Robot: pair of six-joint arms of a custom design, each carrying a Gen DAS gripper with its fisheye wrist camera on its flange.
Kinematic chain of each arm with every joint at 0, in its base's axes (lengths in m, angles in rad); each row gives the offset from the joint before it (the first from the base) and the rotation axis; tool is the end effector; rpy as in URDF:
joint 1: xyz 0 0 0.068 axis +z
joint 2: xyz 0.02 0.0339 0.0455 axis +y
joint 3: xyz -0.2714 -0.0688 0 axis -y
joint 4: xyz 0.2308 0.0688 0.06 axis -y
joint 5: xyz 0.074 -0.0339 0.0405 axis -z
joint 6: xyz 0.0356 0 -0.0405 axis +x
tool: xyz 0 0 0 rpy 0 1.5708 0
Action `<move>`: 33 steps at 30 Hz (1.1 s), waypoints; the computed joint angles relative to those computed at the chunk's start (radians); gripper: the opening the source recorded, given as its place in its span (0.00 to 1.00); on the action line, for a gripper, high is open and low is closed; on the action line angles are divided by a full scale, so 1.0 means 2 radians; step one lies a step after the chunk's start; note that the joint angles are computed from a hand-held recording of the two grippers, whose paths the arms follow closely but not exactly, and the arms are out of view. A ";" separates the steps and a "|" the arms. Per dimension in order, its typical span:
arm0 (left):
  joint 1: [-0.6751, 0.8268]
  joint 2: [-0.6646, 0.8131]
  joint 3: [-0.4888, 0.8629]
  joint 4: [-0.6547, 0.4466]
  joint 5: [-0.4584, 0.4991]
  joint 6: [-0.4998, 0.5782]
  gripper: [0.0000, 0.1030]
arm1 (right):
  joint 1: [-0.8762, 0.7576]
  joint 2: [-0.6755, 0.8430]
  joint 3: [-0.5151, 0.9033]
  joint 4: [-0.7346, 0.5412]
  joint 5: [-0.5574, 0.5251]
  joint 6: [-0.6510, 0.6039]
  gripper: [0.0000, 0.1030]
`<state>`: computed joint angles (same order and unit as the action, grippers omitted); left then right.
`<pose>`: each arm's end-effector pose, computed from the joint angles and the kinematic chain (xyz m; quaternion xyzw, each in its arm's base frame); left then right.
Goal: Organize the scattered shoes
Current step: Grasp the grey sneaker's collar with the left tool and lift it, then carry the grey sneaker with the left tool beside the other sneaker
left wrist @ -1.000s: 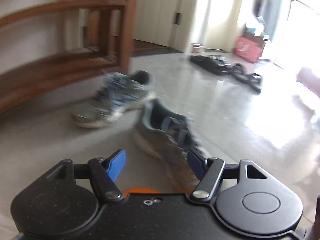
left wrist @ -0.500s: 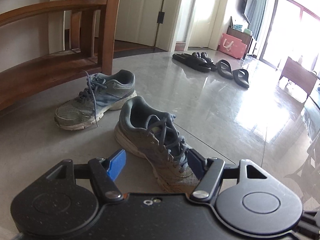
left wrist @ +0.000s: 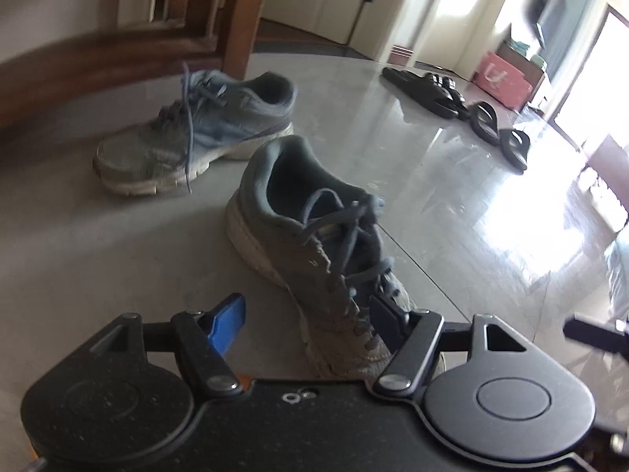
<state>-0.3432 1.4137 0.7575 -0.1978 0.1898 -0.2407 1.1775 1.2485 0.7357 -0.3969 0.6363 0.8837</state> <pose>0.2507 -0.0967 0.2061 0.0810 0.9293 -0.1855 0.3089 0.1068 0.2021 0.2290 -0.0311 0.9036 0.1122 0.4123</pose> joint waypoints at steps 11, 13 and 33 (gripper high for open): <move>-0.060 0.051 0.039 0.044 0.032 -0.051 0.26 | 0.032 -0.076 -0.040 -0.050 0.055 0.092 0.96; -0.083 0.060 0.045 0.058 0.047 -0.073 0.26 | 0.037 -0.094 -0.037 -0.086 0.082 0.102 0.96; -0.058 0.049 0.045 0.069 -0.060 0.043 0.58 | 0.016 -0.133 -0.052 -0.121 0.095 0.114 0.96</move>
<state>-0.4592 1.5110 0.8475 -0.0603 0.0705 -0.1538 1.2086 0.9821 0.6319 -0.6380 0.8260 1.1122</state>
